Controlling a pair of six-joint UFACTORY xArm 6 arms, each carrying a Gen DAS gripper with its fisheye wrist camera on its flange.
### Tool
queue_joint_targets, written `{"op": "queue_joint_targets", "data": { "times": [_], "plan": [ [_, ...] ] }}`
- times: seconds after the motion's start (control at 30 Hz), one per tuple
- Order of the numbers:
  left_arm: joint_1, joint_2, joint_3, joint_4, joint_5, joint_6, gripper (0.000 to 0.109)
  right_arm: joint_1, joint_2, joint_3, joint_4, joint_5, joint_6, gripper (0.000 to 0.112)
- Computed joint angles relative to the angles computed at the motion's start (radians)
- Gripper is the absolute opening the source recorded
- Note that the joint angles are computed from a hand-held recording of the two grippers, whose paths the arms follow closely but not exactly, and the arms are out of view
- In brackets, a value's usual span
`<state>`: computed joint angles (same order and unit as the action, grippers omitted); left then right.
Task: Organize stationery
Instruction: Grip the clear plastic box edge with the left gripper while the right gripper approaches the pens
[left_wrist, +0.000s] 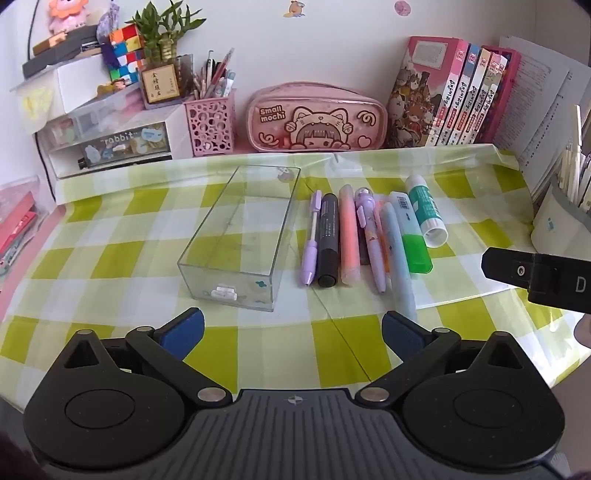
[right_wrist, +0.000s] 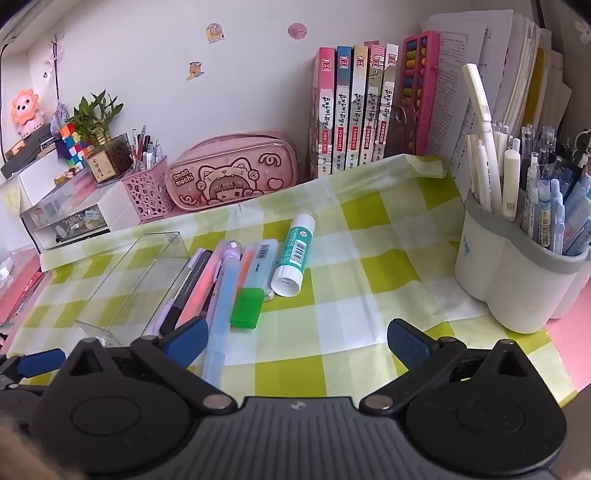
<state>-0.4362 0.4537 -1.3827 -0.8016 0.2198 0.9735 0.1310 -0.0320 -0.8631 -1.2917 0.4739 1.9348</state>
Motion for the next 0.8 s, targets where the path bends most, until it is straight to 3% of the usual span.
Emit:
{"op": "queue_joint_targets", "data": {
  "times": [0.8],
  "plan": [
    [0.005, -0.006, 0.000, -0.020, 0.003, 0.008, 0.098, -0.014, 0.006, 0.003, -0.012, -0.049, 0.007, 0.103]
  ]
}}
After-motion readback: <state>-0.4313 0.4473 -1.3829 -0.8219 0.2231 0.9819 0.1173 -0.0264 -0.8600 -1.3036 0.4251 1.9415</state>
